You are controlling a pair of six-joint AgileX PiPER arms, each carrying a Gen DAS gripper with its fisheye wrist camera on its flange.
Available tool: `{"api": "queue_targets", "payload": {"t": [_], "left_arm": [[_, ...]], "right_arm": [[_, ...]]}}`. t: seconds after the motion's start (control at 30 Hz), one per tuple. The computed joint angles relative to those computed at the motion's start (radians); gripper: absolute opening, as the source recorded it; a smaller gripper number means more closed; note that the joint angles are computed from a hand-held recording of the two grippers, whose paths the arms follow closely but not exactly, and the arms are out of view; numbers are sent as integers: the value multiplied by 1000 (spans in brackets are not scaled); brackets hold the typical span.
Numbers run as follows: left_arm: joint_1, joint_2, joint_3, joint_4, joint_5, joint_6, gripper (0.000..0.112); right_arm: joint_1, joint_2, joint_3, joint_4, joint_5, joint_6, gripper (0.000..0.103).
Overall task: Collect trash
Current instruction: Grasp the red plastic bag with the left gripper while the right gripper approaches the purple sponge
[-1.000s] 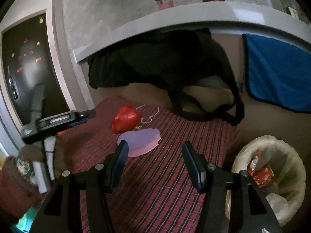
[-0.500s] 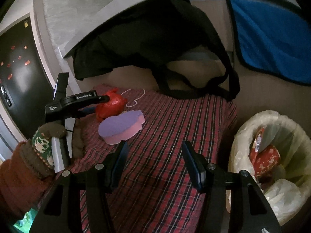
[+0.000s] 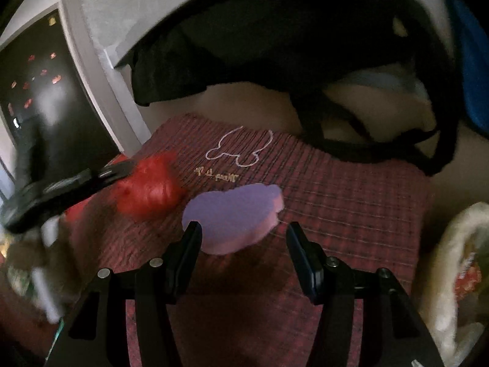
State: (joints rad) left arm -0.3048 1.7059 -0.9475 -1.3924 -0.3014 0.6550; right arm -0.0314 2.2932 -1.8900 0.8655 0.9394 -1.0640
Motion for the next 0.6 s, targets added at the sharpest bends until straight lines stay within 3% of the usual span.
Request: {"api": "queue_targets", "payload": {"t": [0.1,0.27,0.37,0.5,0.6], "left_arm": [[-24,-90,114,2,-50,-9,9],[5,-170,238,168,-21,-201,10],[36,-192,287,346,-14,-408,10],[38,-202,308,412,-29,-484,15],[42,-219,322,462,-26,-519,31]], "right_arm": [[49,42,-71,-48,-47,86,55],[133,20,-29,-45,-183,0,55],[174,54,-93,-69,-150,16,54],[223,150,-260,-171,-37,115,40],[225,169,-274,-206,28,132,40]]}}
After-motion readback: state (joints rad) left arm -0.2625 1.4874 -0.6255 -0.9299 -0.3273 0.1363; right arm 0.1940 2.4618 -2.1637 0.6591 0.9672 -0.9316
